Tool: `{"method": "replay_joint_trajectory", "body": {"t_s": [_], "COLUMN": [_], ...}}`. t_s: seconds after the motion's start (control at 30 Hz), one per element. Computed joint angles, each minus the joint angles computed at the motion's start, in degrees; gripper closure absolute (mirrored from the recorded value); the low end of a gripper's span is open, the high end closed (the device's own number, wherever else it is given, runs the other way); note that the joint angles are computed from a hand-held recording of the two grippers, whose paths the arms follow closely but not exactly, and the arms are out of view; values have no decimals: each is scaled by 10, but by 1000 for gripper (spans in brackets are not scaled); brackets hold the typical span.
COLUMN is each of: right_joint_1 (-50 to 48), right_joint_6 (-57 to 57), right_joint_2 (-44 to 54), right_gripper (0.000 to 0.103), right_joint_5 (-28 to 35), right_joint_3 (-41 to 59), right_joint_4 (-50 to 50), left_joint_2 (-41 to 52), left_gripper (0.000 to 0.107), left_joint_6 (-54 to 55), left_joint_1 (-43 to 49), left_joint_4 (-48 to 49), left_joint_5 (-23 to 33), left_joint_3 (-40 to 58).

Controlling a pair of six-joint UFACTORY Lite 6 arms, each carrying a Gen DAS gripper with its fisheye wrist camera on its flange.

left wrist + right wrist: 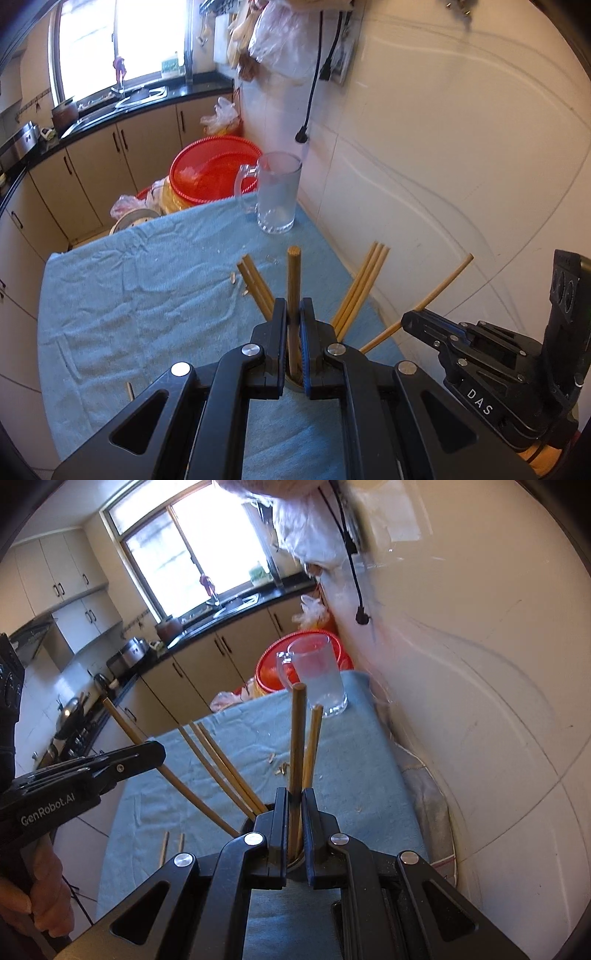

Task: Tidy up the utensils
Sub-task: 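Open the left tool to drop its chopstick into the black cup while the right tool opens too, then move both tools back over the two wooden chopsticks left on the towel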

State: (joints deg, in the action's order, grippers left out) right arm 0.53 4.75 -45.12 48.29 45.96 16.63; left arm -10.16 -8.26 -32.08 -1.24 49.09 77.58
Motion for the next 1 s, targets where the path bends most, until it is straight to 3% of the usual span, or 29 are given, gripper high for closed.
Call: {"method": "replay_joint_trajectory", "body": {"t_s": [0.3, 0.5, 0.63, 0.77, 0.93, 1.0], "right_joint_1": [-26, -8, -12, -47, -93, -110], "right_joint_6": [-54, -25, -26, -56, -83, -87], "right_joint_2": [61, 68, 68, 61, 42, 30], "right_gripper": [96, 95, 95, 78, 71, 54], "right_joint_5": [-44, -64, -67, -56, -29, -16], "right_joint_3": [-26, -28, -20, -4, 21, 36], "right_joint_4": [56, 33, 32, 53, 71, 72], "left_joint_2": [28, 34, 36, 42, 29, 21], "left_gripper": [99, 99, 80, 77, 68, 61], "left_joint_6": [-14, -22, -32, -35, -50, -54], "left_joint_1": [10, 7, 7, 10, 18, 25], "left_joint_4": [23, 34, 42, 47, 54, 55], "left_joint_5": [-15, -18, -18, -13, -1, 4], "left_joint_3": [-20, -17, -10, 11, 29, 36]}}
